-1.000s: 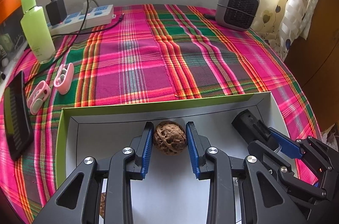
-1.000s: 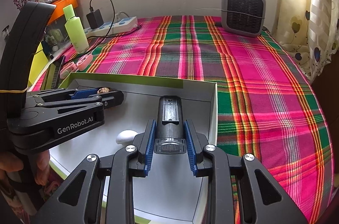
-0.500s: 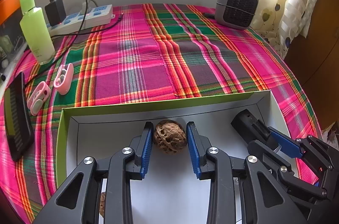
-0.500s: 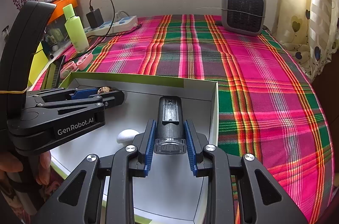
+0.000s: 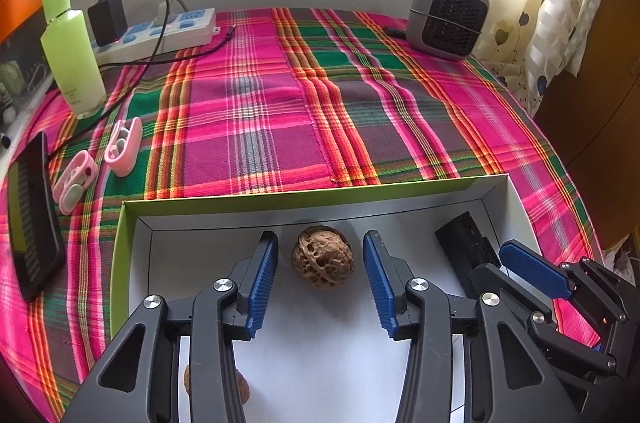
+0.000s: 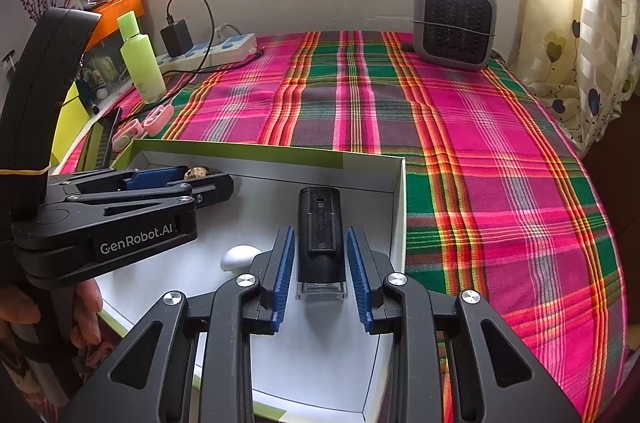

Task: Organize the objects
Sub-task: 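Withdraw both open grippers from the box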

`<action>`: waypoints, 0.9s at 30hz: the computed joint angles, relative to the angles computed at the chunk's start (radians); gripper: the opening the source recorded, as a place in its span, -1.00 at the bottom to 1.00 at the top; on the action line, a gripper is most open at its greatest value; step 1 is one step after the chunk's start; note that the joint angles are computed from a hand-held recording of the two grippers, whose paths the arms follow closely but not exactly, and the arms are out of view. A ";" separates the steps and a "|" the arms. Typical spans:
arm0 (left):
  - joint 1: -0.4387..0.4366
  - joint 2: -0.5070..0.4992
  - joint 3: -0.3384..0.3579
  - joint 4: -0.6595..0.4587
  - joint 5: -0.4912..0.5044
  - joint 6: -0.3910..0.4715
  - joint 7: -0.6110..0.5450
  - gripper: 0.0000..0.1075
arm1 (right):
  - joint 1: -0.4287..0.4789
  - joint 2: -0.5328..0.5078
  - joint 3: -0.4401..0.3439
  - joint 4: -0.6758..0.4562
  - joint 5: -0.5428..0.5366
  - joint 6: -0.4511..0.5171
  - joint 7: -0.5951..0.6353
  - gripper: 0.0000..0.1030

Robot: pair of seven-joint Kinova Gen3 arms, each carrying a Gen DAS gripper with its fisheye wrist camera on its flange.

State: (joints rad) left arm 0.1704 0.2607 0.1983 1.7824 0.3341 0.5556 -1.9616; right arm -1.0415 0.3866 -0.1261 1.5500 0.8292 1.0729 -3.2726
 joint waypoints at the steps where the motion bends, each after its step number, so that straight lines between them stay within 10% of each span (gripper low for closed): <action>1: -0.002 -0.002 0.001 0.001 0.003 0.001 -0.002 -0.20 | -0.001 0.000 0.000 -0.001 -0.001 0.003 0.000 -0.45; 27: -0.051 -0.205 -0.049 0.183 0.209 -0.020 -0.221 -0.20 | -0.094 -0.030 -0.047 0.021 0.088 0.106 -0.137 -0.44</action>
